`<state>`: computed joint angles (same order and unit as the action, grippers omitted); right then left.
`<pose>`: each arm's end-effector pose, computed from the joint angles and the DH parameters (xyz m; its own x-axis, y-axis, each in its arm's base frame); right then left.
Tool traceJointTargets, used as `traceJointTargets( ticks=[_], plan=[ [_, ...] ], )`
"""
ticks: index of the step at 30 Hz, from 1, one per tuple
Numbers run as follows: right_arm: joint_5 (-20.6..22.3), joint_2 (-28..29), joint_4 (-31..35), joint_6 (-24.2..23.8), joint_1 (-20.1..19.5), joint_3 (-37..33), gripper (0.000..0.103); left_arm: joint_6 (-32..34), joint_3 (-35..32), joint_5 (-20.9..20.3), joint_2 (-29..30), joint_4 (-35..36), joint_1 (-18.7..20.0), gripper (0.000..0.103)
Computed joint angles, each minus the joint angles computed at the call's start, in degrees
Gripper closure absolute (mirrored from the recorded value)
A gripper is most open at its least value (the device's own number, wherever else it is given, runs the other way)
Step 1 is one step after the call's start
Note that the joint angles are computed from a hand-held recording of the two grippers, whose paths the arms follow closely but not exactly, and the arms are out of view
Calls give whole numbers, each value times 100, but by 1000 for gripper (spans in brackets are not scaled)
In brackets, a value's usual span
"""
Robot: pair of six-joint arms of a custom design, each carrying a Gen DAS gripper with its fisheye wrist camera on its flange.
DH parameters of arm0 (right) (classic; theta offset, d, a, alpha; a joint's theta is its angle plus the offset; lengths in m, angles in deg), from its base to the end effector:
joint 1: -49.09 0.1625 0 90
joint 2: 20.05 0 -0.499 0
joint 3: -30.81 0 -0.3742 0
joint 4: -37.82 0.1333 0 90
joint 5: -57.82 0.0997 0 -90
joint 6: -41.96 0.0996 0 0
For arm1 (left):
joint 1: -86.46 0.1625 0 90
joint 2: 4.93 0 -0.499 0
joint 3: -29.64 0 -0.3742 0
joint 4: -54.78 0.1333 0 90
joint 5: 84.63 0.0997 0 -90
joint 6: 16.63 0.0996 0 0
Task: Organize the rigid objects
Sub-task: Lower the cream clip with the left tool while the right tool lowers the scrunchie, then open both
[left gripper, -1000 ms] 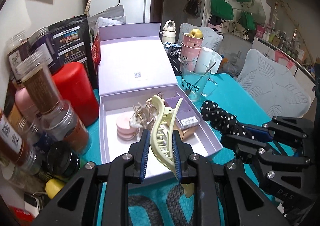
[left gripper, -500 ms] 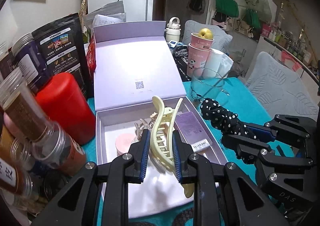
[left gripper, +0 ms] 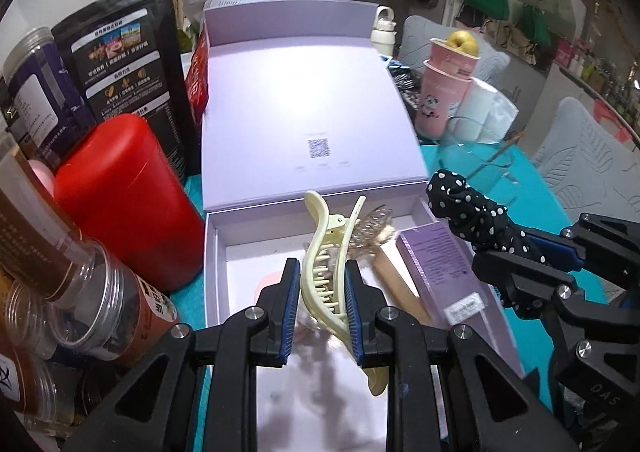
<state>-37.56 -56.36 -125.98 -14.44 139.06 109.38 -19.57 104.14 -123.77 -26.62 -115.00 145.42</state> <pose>0.1235 -0.8160 0.1740 -0.5513 -0.6824 0.4799 -0.8290 0.5129 -0.2229 -0.2358 -0.8002 0.0380 -0.7448 -0.0151 -0.6671 0.4219 0.7639 -0.4884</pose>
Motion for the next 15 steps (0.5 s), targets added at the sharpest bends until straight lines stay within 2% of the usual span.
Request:
traceJointTargets(
  ticks=[15],
  plan=[
    [-292, 484, 313, 111, 10, -627, 86, -160, -591, 246, 233, 641, 268, 81]
  ],
)
